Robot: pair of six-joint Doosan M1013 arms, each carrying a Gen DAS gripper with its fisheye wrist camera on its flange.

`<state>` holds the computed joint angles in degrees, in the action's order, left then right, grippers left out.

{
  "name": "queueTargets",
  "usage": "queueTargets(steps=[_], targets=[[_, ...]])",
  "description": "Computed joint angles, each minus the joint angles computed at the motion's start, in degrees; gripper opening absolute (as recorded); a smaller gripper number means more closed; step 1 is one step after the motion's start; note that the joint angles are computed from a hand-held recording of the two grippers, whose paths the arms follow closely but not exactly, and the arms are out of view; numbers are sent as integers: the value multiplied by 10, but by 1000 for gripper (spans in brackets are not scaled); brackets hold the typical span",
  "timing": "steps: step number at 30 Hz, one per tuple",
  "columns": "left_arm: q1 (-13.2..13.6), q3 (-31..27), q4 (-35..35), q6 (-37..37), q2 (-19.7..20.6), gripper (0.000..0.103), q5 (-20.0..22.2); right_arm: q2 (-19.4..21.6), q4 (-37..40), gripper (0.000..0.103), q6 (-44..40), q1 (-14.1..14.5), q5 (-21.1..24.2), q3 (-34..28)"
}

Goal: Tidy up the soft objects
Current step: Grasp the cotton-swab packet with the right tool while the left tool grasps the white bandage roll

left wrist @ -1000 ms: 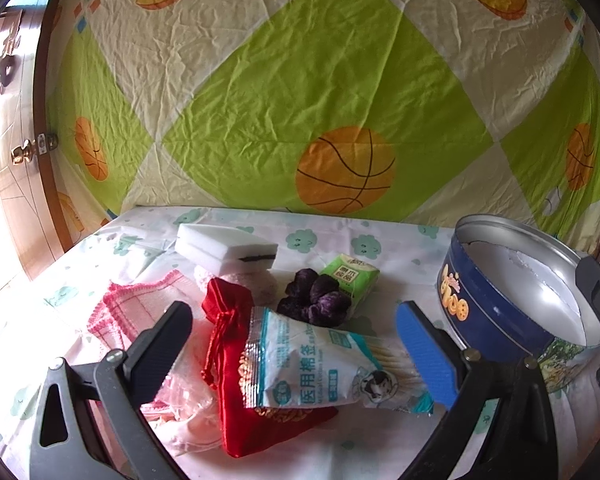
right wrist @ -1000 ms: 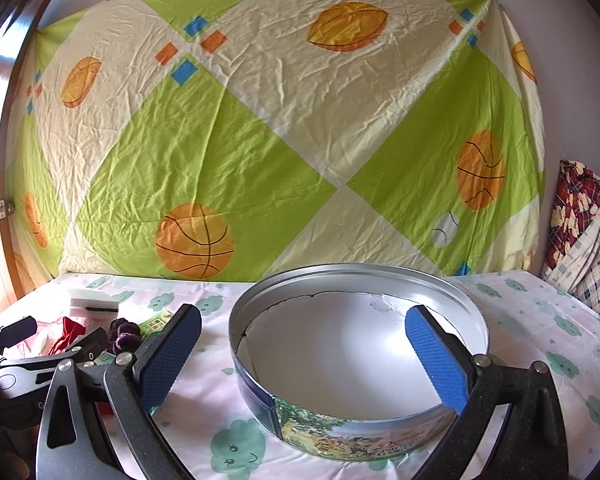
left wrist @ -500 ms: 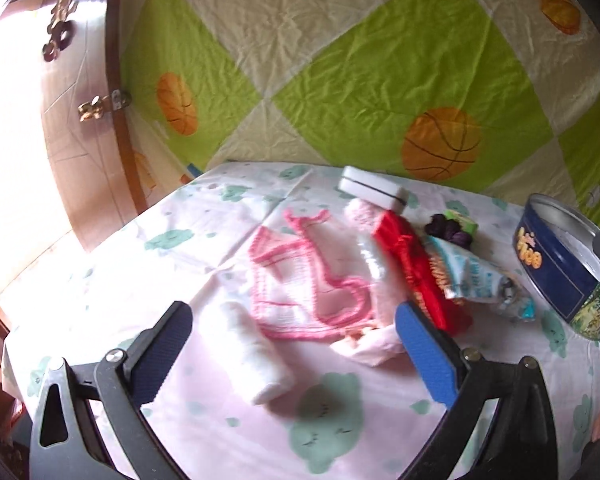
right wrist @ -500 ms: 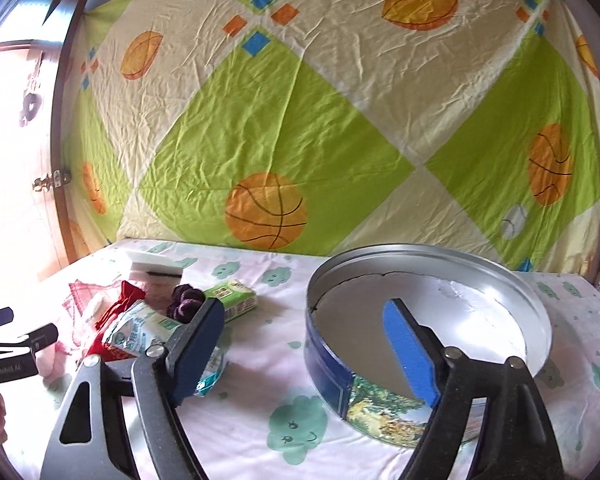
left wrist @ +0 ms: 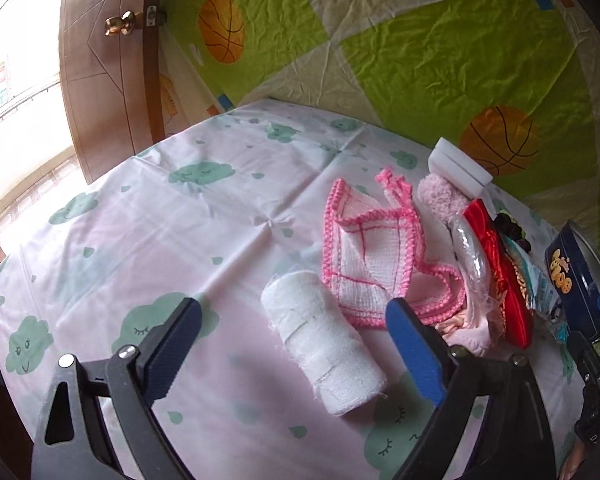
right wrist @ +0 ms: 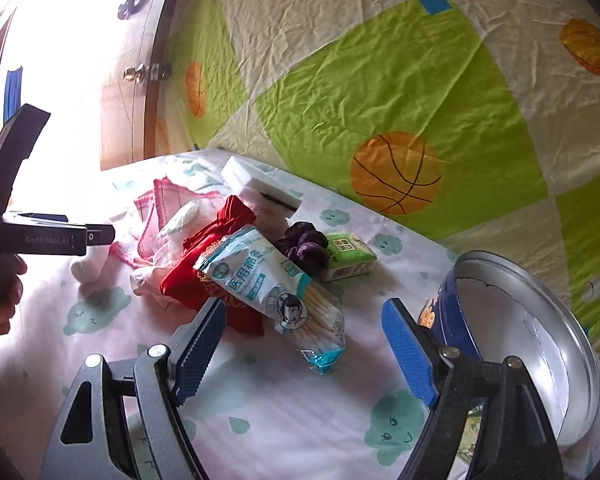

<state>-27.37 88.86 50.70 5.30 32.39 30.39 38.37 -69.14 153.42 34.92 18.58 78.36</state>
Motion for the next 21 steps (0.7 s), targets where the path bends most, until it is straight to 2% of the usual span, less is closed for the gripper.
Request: queueTargets(steps=[1, 3, 4, 7, 9, 10, 12, 14, 17, 18, 20, 21], targets=[[2, -6, -33, 29, 3, 71, 2, 6, 16, 82, -28, 2, 15, -10], [10, -9, -89, 70, 6, 68, -11, 20, 73, 82, -107, 2, 39, -33], [11, -6, -80, 59, 4, 68, -17, 25, 104, 81, -145, 1, 50, -43], [13, 0, -84, 59, 1, 68, -27, 42, 209, 73, -258, -5, 64, -75], [14, 6, -85, 65, -3, 68, -35, 56, 275, 57, -329, -8, 88, -100], [16, 9, -88, 69, -4, 68, -41, 62, 303, 57, -357, -8, 101, -113], [19, 10, -103, 85, -5, 70, -47, 70, 295, 57, -360, -7, 108, -125], [17, 0, -123, 116, -1, 72, -31, 74, 310, 57, -372, -7, 108, -135], [11, -9, -99, 96, 5, 72, -8, 75, 294, 45, -350, -6, 117, -136], [10, -9, -98, 99, 5, 60, -7, 71, 298, 40, -346, -7, 111, -131], [14, 2, -112, 115, 0, 43, -52, 61, 311, 37, -331, -12, 93, -116], [17, 8, -127, 126, -3, 42, -73, 55, 335, 37, -337, -16, 80, -107]])
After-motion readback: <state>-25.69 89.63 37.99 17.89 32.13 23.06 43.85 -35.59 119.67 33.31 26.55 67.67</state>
